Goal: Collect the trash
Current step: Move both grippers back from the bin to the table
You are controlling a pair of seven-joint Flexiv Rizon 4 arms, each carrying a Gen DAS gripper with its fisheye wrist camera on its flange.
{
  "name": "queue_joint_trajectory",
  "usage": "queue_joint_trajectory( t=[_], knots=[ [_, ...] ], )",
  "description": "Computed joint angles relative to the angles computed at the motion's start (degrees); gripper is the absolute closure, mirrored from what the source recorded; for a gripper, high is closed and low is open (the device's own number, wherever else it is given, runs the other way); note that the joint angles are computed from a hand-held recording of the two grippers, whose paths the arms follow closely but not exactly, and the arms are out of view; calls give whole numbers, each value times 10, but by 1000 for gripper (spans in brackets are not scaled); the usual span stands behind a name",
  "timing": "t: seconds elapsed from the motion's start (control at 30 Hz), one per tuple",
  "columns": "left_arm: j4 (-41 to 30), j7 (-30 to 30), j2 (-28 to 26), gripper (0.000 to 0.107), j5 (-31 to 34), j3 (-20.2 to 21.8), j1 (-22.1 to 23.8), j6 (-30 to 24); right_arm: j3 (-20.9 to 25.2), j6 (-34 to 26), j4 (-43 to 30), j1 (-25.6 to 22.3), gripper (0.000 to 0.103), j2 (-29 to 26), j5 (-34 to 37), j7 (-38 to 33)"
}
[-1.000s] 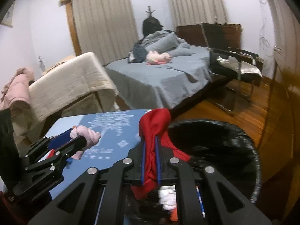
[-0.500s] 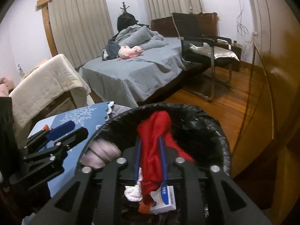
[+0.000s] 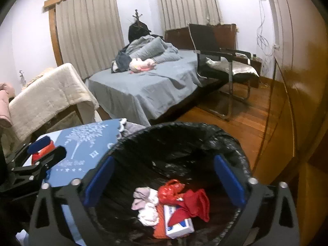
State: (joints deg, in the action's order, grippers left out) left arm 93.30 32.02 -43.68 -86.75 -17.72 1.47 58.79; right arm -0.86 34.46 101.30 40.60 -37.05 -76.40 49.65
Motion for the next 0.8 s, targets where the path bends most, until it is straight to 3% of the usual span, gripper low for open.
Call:
queue_joint_trajectory(
  t=[0.3, 0.47, 0.63, 0.8],
  knots=[
    [-43, 6, -23, 14, -43, 15, 32, 50, -27, 57, -98, 6, 6, -60, -17, -38],
    [-81, 18, -50, 14, -59, 21, 45, 87, -54, 106, -191, 17, 6, -123, 4, -93],
    [-142, -29, -93, 14, -25, 13, 65, 120, -80, 151, -302, 25, 6, -198, 53, -170],
    [-210, -99, -143, 15, 40, 0, 85, 149, -97, 159, -413, 31, 6, -268, 121, -267]
  ],
)
